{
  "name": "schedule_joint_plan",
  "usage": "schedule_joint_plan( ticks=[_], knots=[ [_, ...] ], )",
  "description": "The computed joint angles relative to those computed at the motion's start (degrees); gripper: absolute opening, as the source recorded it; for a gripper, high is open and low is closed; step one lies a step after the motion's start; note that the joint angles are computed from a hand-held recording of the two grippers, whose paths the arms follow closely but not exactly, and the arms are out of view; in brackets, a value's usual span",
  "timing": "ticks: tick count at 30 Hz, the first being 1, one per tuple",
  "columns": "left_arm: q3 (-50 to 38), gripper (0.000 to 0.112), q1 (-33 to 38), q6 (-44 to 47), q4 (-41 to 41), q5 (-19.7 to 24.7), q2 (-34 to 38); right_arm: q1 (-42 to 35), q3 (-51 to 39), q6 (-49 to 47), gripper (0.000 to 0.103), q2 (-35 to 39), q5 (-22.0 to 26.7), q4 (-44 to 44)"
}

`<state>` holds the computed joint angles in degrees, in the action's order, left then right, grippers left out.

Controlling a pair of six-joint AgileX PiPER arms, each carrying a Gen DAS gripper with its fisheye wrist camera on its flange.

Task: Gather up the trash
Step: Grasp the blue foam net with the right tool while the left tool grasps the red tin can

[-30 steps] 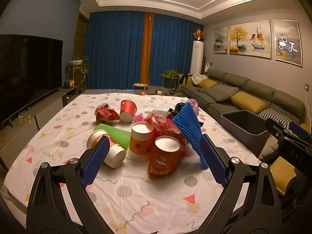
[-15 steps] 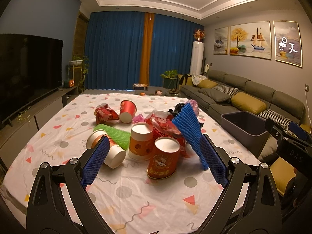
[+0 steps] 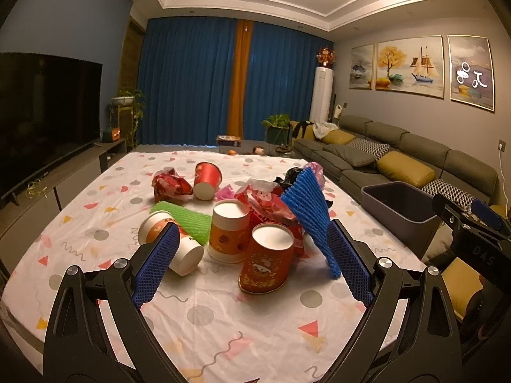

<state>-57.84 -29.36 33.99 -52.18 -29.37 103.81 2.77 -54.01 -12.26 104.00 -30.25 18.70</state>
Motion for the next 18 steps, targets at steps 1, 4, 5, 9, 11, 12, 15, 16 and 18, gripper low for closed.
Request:
schedule_joint_plan(
  ticks=[1, 4, 5, 9, 11, 12, 15, 16, 18],
  knots=[
    [-0.2, 0.091, 0.0, 0.0, 0.1, 0.1, 0.1, 0.0, -0.2, 0.2, 0.098, 0.2, 0.1, -0.2],
    [-0.6, 0.091, 0.4, -1.5, 1.3, 0.2, 1.1, -0.3, -0.5, 1.3, 0.098, 0.6, 0.3, -1.7],
    [-0.6, 0.091, 0.5, -2.2, 1.9, 0.0, 1.2, -0.3, -0.7, 1.8, 0.098, 0.8, 0.4, -2.4],
    [0.4, 0.091, 2.0, -5.6, 5.0, -0.5, 1.7, 0.1, -1.5, 3.3, 0.098, 2.2, 0.4, -4.9],
    [0.9, 0.091, 2.7, -7.7, 6.4, -0.8, 2.0, 0.4, -2.5, 4.7, 0.098, 3.3, 0.7, -6.9],
    [1.4, 0.091, 3.6, -9.5, 8.1, -0.8, 2.1, 0.6, -3.1, 5.6, 0.098, 3.9, 0.9, -8.0],
    [2.5, 0.090, 5.3, -12.7, 10.7, -1.2, 2.4, 1.4, -5.3, 9.3, 0.098, 6.2, 1.7, -12.7],
    [2.8, 0.089, 5.8, -13.8, 11.6, -1.4, 2.6, 1.9, -6.8, 10.5, 0.098, 7.5, 2.4, -14.5],
    [3.2, 0.088, 7.0, -16.0, 13.4, -1.8, 3.0, 2.9, -9.2, 12.1, 0.094, 9.5, 3.4, -16.9]
  ],
)
